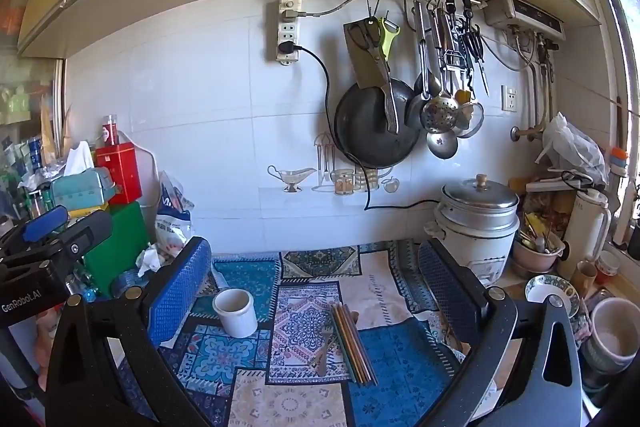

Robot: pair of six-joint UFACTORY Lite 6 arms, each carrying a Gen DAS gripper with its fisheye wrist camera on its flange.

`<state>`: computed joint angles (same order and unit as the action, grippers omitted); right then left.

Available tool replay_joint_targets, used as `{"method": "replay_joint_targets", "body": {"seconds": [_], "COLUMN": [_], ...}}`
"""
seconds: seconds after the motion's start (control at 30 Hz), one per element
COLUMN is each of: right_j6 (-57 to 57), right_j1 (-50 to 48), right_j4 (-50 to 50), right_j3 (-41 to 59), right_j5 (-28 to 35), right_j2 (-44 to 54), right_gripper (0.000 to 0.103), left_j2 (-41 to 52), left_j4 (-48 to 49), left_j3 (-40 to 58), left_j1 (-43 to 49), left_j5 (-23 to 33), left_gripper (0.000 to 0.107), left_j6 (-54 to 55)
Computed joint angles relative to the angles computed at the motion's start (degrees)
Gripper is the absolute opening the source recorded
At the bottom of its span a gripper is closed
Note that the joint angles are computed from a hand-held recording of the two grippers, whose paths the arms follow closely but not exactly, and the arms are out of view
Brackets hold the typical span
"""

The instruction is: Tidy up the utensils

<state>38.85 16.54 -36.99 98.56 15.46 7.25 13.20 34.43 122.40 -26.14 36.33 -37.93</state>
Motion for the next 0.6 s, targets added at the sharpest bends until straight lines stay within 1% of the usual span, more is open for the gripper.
{"method": "replay_joint_targets", "body": {"seconds": [0.13,0.27,0.6], "right_j6": [-0.7,-4.2,-4.9], "right_j1": [0.0,-0.4,-0.1], "right_j4": [0.7,4.2,4.6], "right_j3": [0.4,1.6,3.1], "right_j5": [0.3,0.5,1.3], "right_j2": [0.1,0.8,1.8], "right_gripper": [0.103,0.103,0.103], "left_j2": [0.4,0.9,1.8], "left_j4": [-1.0,-1.2,-1.6], "left_j3": [0.5,0.9,2.2], "left_j1": [0.2,0.5,0.6], "left_j5": [-0.1,-0.3,-0.1], "left_gripper": [0.103,0.103,0.103], "left_j6": [0.8,1.1,1.7]}}
